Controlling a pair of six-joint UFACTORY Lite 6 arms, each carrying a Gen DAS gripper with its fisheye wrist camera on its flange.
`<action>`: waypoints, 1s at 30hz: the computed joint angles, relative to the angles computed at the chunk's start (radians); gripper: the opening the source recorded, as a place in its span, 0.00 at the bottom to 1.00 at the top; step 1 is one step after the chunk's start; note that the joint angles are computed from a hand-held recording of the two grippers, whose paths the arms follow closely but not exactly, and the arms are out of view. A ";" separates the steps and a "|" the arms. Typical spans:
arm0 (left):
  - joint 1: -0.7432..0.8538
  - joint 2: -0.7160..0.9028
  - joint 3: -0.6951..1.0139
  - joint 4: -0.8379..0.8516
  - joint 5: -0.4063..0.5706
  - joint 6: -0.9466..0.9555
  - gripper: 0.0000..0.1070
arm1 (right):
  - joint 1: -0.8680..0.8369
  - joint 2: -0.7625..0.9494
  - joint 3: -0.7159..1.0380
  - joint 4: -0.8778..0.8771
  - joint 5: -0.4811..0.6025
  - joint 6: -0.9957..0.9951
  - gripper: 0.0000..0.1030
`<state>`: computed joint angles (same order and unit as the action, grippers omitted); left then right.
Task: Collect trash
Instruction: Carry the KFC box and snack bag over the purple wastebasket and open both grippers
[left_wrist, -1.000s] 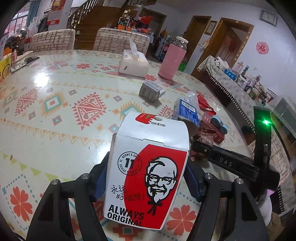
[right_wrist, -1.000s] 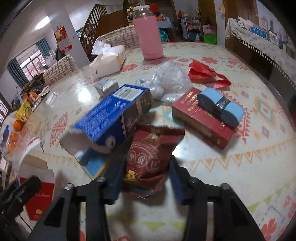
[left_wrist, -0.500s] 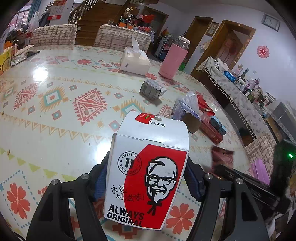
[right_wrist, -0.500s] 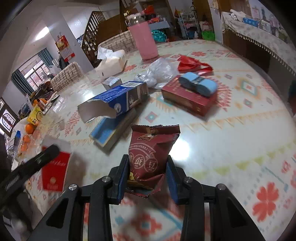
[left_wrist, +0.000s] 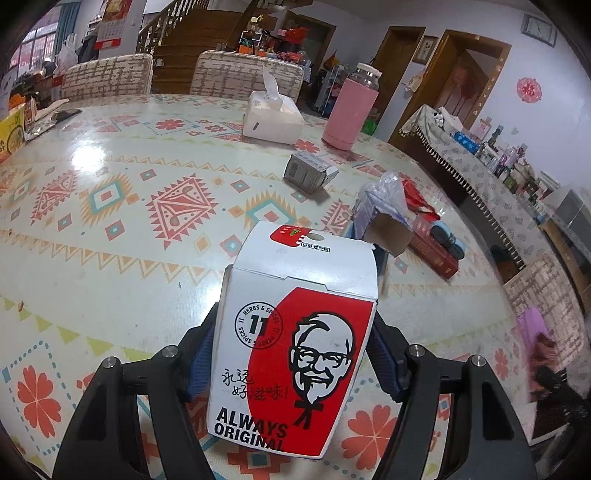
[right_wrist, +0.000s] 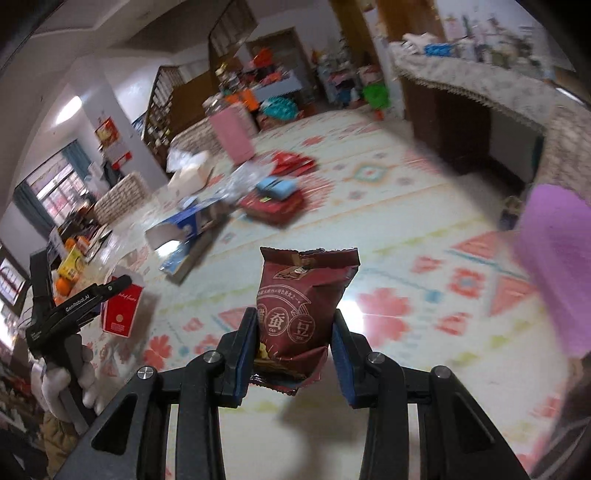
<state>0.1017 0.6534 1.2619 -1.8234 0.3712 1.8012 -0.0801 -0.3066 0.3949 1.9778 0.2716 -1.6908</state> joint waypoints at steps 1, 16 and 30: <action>-0.007 0.002 0.000 -0.010 -0.011 0.012 0.65 | -0.034 -0.043 -0.029 -0.058 0.010 0.041 0.40; -0.243 -0.294 -0.203 0.050 -0.104 -0.091 0.65 | -0.923 -0.078 -0.142 -0.540 0.557 0.015 0.40; -0.767 0.024 0.380 1.025 -0.086 -1.197 0.65 | -1.389 0.395 0.170 -0.694 0.776 -0.144 0.40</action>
